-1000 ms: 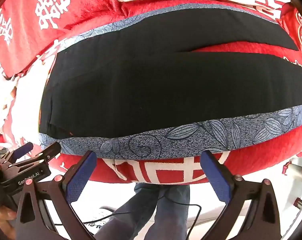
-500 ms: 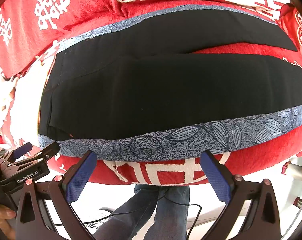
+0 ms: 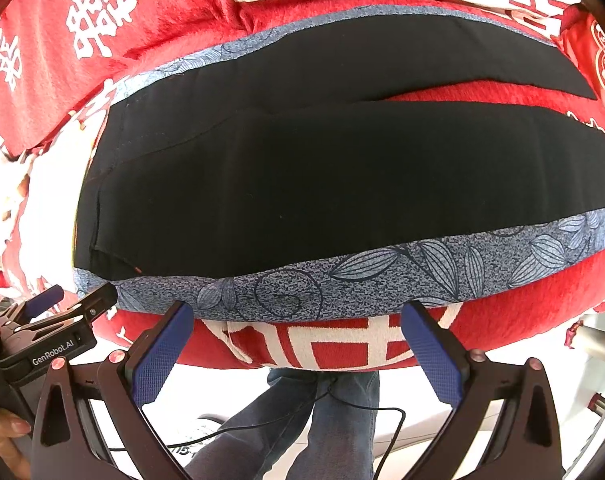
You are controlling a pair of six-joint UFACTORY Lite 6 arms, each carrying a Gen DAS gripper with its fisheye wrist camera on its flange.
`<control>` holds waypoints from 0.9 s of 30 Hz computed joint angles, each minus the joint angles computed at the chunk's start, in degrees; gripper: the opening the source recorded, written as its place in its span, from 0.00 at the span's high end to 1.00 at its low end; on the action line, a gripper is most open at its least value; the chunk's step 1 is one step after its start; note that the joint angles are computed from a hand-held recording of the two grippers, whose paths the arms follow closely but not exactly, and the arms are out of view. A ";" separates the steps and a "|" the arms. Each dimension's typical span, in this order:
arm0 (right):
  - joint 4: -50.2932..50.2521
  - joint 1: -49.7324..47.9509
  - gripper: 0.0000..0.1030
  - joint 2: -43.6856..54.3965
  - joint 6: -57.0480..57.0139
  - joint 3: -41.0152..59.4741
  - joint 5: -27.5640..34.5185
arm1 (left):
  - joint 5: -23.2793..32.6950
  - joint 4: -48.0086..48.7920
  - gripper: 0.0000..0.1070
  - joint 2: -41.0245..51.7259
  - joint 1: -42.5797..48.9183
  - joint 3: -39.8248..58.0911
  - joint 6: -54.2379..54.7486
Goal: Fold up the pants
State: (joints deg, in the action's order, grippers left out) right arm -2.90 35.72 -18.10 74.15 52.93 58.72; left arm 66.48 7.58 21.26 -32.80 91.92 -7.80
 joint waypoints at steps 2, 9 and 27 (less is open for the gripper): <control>0.07 -0.04 0.00 -0.23 -0.03 -0.35 -0.13 | -0.23 0.09 0.04 -0.02 0.00 -0.26 -0.20; 0.43 -0.26 0.00 -0.22 -0.30 -0.82 -0.44 | -1.63 -0.25 0.04 0.08 0.69 -0.99 -0.13; 9.30 -2.01 0.00 -7.22 -5.20 -11.02 -18.78 | -6.12 -14.34 0.04 -0.94 10.03 -4.37 8.68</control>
State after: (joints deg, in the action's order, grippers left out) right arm 6.40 33.71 -25.32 68.95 41.90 39.94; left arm 60.36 -6.76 20.32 -22.77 87.55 0.88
